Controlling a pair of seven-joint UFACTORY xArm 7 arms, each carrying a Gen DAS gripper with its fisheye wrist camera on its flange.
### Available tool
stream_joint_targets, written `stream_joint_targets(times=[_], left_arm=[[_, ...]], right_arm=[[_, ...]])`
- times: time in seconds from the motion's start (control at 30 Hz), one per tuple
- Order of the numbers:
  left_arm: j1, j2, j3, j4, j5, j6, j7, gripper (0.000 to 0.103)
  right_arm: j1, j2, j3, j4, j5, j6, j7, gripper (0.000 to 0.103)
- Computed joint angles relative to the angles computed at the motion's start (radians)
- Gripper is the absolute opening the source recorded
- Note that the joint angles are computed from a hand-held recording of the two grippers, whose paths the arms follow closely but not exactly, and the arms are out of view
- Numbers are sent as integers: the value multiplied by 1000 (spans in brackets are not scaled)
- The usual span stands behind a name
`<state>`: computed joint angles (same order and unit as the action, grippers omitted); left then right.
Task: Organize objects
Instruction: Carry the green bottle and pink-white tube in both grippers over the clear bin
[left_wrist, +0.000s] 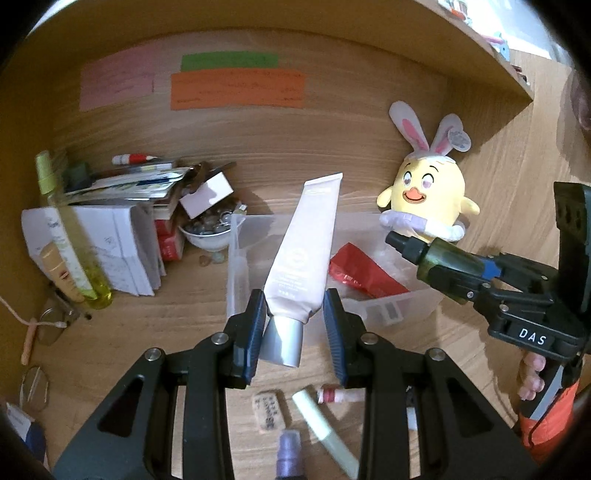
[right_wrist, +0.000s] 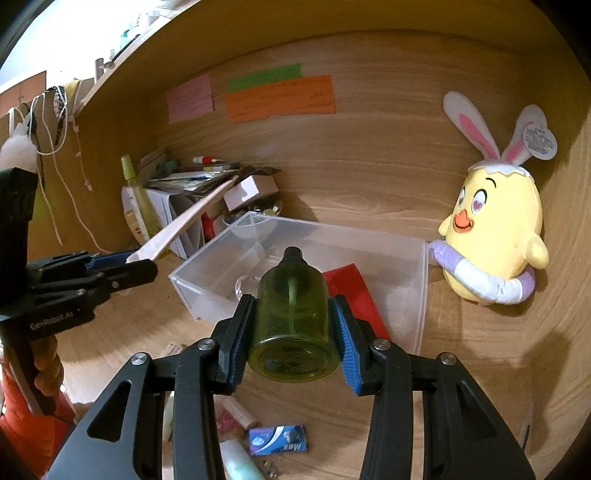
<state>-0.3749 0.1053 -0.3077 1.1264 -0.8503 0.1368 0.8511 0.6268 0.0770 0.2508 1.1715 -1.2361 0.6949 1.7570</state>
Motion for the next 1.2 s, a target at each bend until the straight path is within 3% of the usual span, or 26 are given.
stream_joint_targets(times=[0.3,0.5,0.67,1.0,1.2], left_arm=[[-22,113,17,117,282,32,-254,32],[-7,185,1,198,409,71,-368,32],[-30,236,27,247,524,92,-471,32],[-28,317,32,321,639,130,-570,32],[-30,340,25,334,659,134,-588,32]], right_arm=[[-35,4,-25,18,16,-54,-32,38],[-45,22,-33,55,54,-30,-119,38],[-50,70,-53,93,109,-45,-196,38],[-32,181,-121,144,265,-127,-319,38],[-3,199,-150,160,282,-100,-338,38]])
